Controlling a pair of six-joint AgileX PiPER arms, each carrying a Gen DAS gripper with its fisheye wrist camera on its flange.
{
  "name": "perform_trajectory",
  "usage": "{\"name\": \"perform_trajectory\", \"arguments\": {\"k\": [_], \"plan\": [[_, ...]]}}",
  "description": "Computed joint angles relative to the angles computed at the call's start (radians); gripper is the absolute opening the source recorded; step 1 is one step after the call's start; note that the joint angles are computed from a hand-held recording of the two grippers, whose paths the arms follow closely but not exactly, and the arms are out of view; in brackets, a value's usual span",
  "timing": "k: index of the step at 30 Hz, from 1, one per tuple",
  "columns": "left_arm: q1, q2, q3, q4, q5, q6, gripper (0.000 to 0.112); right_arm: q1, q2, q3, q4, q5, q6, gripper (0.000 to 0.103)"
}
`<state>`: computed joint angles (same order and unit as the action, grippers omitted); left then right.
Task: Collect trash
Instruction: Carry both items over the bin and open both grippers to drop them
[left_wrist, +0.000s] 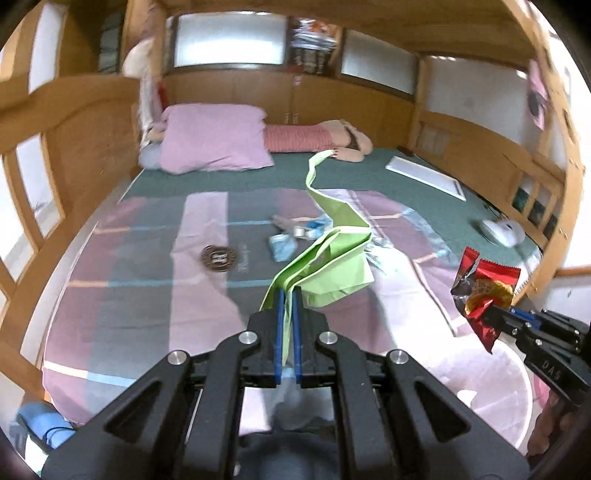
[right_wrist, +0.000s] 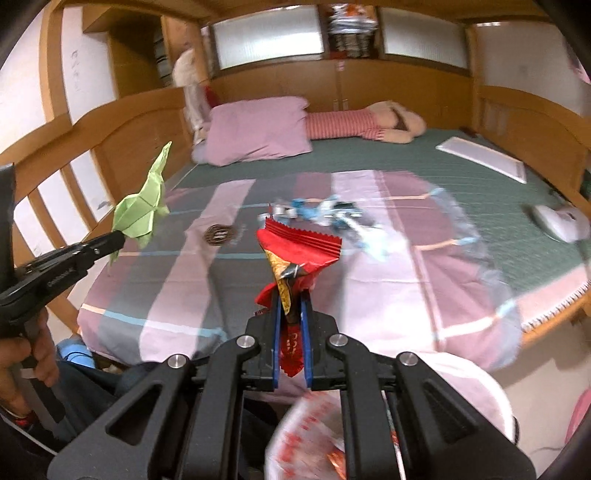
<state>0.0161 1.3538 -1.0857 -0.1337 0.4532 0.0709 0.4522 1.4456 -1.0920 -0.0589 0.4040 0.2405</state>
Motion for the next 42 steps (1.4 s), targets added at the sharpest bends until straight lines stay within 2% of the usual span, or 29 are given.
{"name": "perform_trajectory", "arguments": {"k": [4, 7, 9, 14, 17, 23, 30, 37, 41, 42], "plan": [[-0.161, -0.048, 0.009, 0.239, 0.023, -0.235, 0.005, -0.089, -0.137, 0.13, 0.053, -0.009, -0.069, 0.01], [-0.25, -0.066, 0.008, 0.344, 0.047, -0.338, 0.005, -0.16, -0.2, 0.196, 0.131, -0.007, -0.158, 0.01], [-0.322, -0.069, 0.0, 0.427, 0.069, -0.419, 0.005, -0.228, -0.235, 0.239, 0.241, 0.007, -0.28, 0.01], [-0.452, -0.074, -0.013, 0.554, 0.117, -0.559, 0.005, -0.357, -0.275, 0.283, 0.478, 0.088, -0.556, 0.01], [-0.525, -0.079, -0.015, 0.617, 0.141, -0.633, 0.005, -0.387, -0.311, 0.311, 0.496, 0.11, -0.606, 0.01], [-0.59, -0.068, -0.023, 0.659, 0.166, -0.673, 0.005, -0.408, -0.33, 0.338, 0.488, 0.133, -0.64, 0.01], [-0.605, -0.049, -0.012, 0.614, 0.16, -0.636, 0.005, -0.442, -0.314, 0.353, 0.513, 0.164, -0.704, 0.01], [-0.52, 0.04, -0.017, 0.274, 0.129, -0.351, 0.005, -0.528, -0.244, 0.374, 0.615, 0.223, -0.799, 0.02], [-0.486, 0.095, -0.02, 0.072, 0.129, -0.17, 0.005, -0.564, -0.263, 0.39, 0.617, 0.211, -0.792, 0.046], [-0.482, 0.111, -0.024, 0.023, 0.134, -0.125, 0.005, -0.578, -0.266, 0.39, 0.633, 0.213, -0.81, 0.049]]}}
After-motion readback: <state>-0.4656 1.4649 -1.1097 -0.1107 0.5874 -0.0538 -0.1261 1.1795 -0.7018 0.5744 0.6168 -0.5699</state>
